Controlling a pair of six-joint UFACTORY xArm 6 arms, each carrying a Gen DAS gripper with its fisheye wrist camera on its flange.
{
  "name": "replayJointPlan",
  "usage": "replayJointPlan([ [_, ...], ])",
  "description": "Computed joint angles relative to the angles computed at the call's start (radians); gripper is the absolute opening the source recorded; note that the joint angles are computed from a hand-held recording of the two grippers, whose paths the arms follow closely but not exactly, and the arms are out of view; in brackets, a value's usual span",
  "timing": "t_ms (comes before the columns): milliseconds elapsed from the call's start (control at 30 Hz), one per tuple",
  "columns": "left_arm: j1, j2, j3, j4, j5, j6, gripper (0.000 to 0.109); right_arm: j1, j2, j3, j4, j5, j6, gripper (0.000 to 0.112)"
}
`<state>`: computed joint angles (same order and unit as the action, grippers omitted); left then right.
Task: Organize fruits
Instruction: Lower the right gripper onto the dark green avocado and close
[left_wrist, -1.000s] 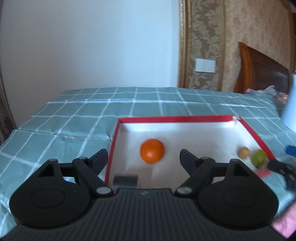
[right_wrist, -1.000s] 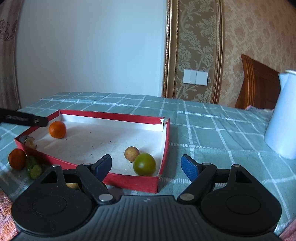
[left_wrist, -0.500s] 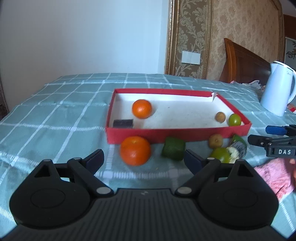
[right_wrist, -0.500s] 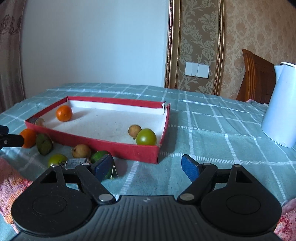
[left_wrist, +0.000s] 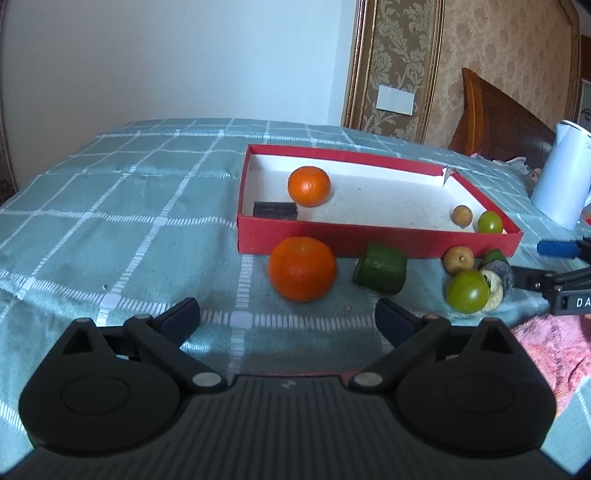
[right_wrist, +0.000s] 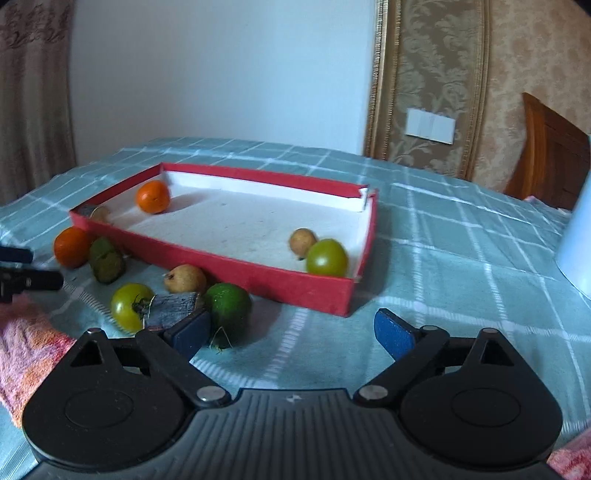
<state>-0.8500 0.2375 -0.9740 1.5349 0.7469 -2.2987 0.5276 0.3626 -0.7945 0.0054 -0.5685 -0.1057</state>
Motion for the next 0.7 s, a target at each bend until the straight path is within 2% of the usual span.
replayJointPlan([
  [67,-0.001,0.005,-0.006,-0.009,-0.001,0.019,0.102,0.012,0.009,-0.015,0.013,0.002,-0.028,0.096],
  [233,0.001,0.017,-0.021,-0.035,-0.007,0.058,0.103,-0.003,0.034,-0.060,-0.116,0.055,0.036,0.096],
  [333,0.000,0.021,-0.026,-0.047,-0.006,0.073,0.103,0.010,0.044,-0.078,-0.108,0.083,0.023,0.095],
  [400,0.000,0.023,-0.028,-0.050,-0.004,0.078,0.103,0.011,0.047,-0.076,-0.113,0.068,0.024,0.092],
  [500,0.001,0.025,-0.029,-0.047,-0.011,0.084,0.103,-0.002,0.048,-0.079,-0.179,0.070,0.088,0.082],
  [567,0.002,0.028,-0.034,-0.050,-0.012,0.092,0.103,-0.020,0.047,-0.086,-0.261,0.080,0.158,0.055],
  [667,0.004,0.028,-0.033,-0.048,-0.014,0.090,0.103,-0.047,0.050,-0.100,-0.386,0.090,0.268,0.038],
  [700,0.005,0.027,-0.032,-0.047,-0.015,0.089,0.103,-0.045,0.049,-0.098,-0.386,0.086,0.263,0.037],
])
